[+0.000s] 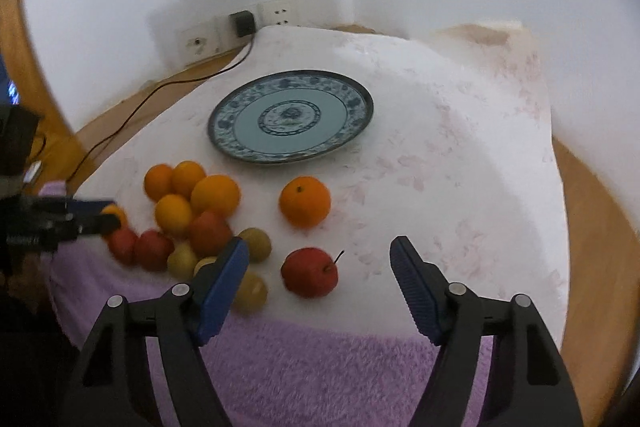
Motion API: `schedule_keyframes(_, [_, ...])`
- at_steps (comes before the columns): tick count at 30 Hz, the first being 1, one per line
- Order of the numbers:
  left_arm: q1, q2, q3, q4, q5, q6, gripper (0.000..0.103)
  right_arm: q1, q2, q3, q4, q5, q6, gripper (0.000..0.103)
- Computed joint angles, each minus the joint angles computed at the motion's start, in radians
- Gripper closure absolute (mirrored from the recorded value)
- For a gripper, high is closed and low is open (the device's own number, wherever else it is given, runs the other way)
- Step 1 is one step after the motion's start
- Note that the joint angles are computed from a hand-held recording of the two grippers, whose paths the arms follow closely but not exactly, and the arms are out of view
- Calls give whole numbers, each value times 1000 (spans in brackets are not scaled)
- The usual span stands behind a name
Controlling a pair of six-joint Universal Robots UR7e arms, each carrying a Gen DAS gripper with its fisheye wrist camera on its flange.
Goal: Organize fruits
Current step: 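Grasp a large orange with the left tool while the right tool grasps a red apple, then carry the orange and apple onto the patterned plate and open both tools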
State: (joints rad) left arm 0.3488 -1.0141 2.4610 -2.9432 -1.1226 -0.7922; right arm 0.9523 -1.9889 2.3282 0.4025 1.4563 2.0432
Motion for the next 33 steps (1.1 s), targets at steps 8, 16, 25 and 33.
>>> schedule_keyframes(8, [-1,12,10,-51,-14,38,65,88,139,-49,-31,110,69,51])
schedule_keyframes(16, [-5,26,11,-74,-6,41,66,91,144,-52,-29,104,67,72])
schedule_keyframes(25, [-39,-10,9,-13,19,14,67,62,87,-53,33,40,60,72])
schedule_keyframes(33, [-106,-74,-40,89,140,-7,67,124,25,-96,122,-26,128,72])
